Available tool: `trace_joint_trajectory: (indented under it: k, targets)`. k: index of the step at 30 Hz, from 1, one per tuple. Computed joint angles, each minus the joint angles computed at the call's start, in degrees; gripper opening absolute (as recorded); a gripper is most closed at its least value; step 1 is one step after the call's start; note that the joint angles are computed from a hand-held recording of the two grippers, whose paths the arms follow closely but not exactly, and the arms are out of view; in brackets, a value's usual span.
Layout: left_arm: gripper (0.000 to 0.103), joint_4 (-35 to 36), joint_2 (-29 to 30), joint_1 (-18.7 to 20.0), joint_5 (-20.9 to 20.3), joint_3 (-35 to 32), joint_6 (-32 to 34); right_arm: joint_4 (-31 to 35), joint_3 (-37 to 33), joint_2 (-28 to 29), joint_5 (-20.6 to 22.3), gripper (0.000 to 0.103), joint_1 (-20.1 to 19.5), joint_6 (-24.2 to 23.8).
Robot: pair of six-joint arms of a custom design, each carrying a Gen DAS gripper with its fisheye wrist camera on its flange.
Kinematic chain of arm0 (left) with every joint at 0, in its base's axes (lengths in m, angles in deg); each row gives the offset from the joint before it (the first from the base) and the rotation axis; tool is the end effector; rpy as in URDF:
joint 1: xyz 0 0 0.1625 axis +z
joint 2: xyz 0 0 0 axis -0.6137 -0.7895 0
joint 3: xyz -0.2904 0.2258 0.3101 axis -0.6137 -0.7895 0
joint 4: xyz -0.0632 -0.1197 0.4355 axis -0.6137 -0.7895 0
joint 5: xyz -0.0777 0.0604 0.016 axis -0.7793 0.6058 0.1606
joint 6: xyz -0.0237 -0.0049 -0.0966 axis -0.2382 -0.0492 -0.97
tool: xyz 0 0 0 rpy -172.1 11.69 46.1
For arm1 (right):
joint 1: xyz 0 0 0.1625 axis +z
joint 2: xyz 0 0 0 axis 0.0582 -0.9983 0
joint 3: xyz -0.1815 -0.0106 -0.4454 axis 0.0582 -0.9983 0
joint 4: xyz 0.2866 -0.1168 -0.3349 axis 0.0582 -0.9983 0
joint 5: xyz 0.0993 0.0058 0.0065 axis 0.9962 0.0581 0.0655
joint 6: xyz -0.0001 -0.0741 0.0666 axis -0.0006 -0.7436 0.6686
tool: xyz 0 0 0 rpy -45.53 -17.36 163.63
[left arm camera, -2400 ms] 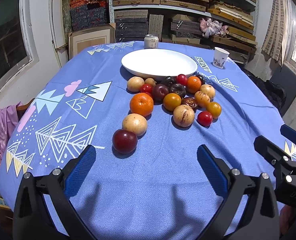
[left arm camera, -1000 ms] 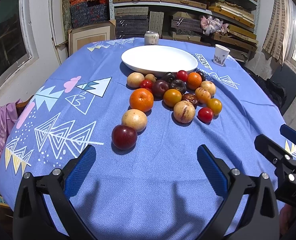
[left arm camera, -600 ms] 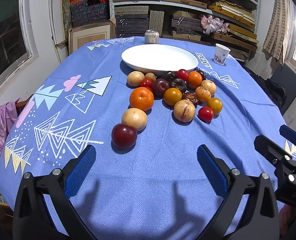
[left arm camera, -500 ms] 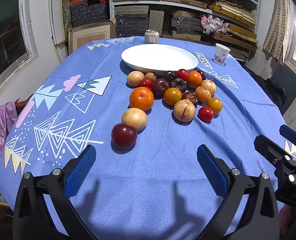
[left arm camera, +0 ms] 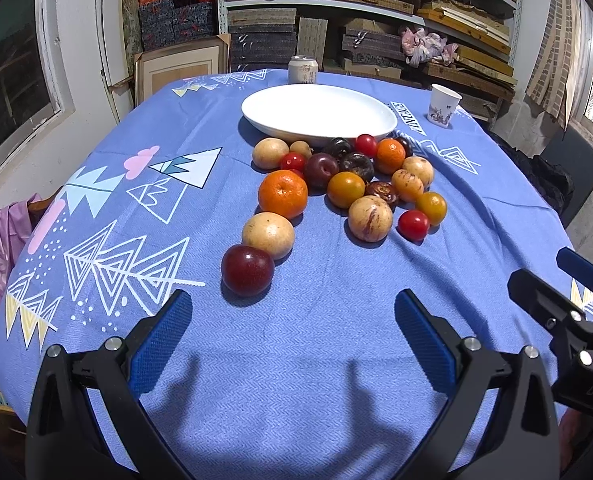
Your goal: Organize fruits
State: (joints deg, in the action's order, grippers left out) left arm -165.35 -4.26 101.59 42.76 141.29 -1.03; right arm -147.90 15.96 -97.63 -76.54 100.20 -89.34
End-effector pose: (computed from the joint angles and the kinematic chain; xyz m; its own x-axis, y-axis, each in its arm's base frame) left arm -0.1510 -0.7876 0.2102 -0.7050 -0.0914 -0.7033 0.4359 0.7264 -0.5314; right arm 0.2799 -0.7970 0.0875 -0.7475 -0.2054 0.6317 -0.5831 0.6584 -0.4759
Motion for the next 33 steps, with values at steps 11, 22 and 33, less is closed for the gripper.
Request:
trace_joint_trajectory:
  k: [11, 22, 33]
  targets:
    - [0.099, 0.2, 0.0, 2.1, -3.7, -2.7, 3.7, 12.0, -4.4, 1.5, 3.9, 0.100, -1.6, -1.0]
    - [0.099, 8.8, 1.4, 4.8, -8.5, -9.2, 6.6, 24.7, -12.1, 2.0, 8.1, 0.100, -2.6, 0.8]
    - [0.082, 16.9, 0.0, 7.9, -17.6, -10.5, 1.0, 28.7, -20.0, 6.4, 5.2, 0.100, -2.4, -5.1]
